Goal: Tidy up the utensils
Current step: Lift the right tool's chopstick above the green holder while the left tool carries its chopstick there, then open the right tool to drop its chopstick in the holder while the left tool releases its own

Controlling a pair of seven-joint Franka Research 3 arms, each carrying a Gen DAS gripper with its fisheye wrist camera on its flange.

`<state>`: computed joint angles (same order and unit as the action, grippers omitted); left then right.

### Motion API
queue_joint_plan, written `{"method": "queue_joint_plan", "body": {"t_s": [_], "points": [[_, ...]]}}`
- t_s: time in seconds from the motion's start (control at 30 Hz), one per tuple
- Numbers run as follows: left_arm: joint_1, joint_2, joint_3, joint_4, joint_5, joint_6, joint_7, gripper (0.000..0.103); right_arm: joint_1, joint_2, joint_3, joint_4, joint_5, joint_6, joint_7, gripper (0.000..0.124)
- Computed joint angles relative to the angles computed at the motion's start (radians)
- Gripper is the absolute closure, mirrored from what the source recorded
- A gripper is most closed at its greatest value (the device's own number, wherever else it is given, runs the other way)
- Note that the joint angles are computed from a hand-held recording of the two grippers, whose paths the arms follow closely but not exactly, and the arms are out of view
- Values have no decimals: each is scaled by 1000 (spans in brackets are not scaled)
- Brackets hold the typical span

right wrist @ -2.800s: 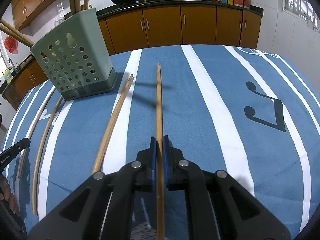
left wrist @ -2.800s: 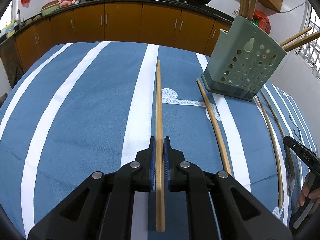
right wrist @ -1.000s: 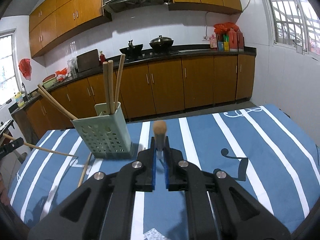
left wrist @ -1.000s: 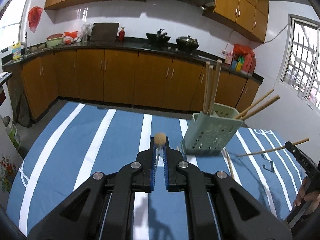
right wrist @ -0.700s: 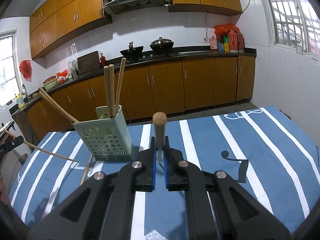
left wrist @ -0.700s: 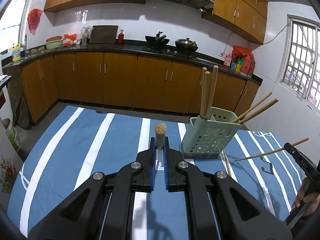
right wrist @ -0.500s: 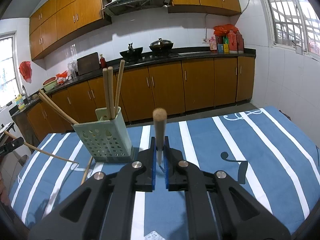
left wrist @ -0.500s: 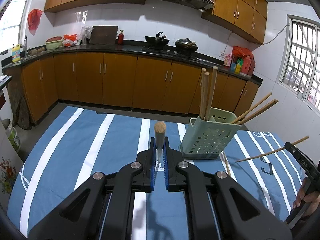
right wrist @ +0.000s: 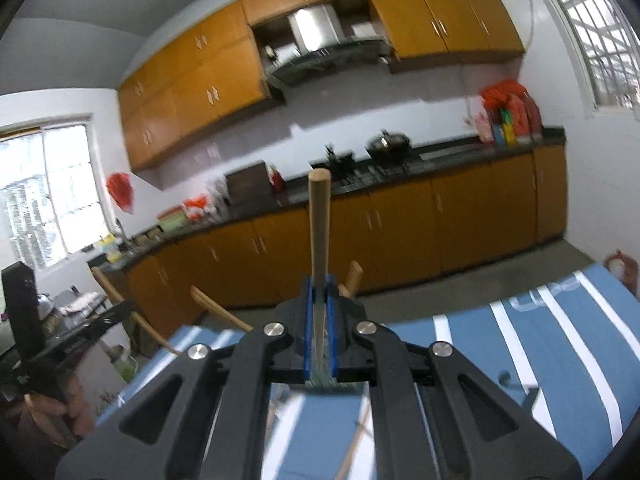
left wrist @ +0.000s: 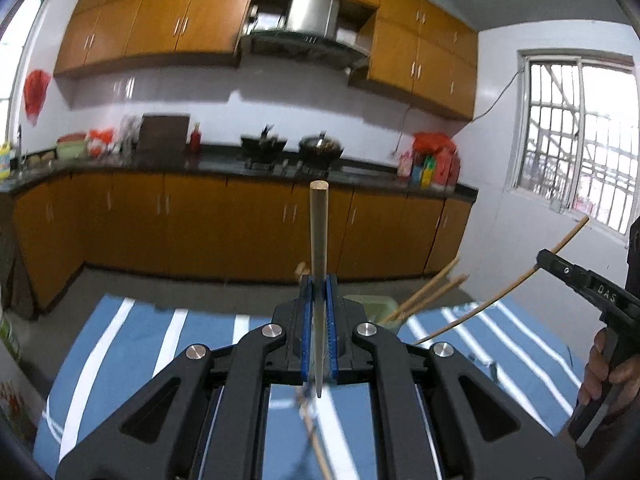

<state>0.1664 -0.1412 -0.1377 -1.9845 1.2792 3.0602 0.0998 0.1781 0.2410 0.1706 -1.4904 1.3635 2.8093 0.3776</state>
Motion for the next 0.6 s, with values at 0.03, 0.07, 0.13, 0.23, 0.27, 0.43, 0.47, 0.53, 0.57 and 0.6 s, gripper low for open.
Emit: {"method": "queue_joint_plan", "body": {"t_s": [0.03, 0.07, 0.13, 0.23, 0.27, 0.43, 0.47, 0.53, 0.57, 0.6], "points": [[9, 16, -13, 38, 59, -4, -58, 96, 6, 8, 5, 18, 7, 19, -16, 116], [8, 37, -19, 78, 114, -10, -113, 96, 14, 23, 10, 44, 8, 39, -27, 116], [-9, 71, -15, 145, 231, -28, -233, 96, 30, 55, 16, 88, -26, 65, -3, 116], [-51, 126, 6, 230, 324, -69, -337, 96, 47, 115, 28, 156, -112, 98, 59, 116], [-65, 139, 14, 246, 336, -82, -347, 96, 57, 139, 23, 181, -166, 107, 102, 116], [-119, 228, 50, 313, 296, -129, -302, 96, 116, 263, -43, 307, -442, 71, 370, 116], [-125, 243, 59, 321, 294, -126, -307, 96, 121, 282, -48, 325, -476, 61, 406, 116], [-138, 256, 73, 322, 286, -128, -307, 96, 123, 315, -52, 361, -535, 36, 463, 116], [-141, 255, 79, 315, 288, -124, -313, 96, 122, 326, -49, 372, -559, 31, 481, 116], [-143, 261, 84, 315, 282, -119, -309, 96, 118, 327, -39, 365, -573, 37, 486, 116]]}}
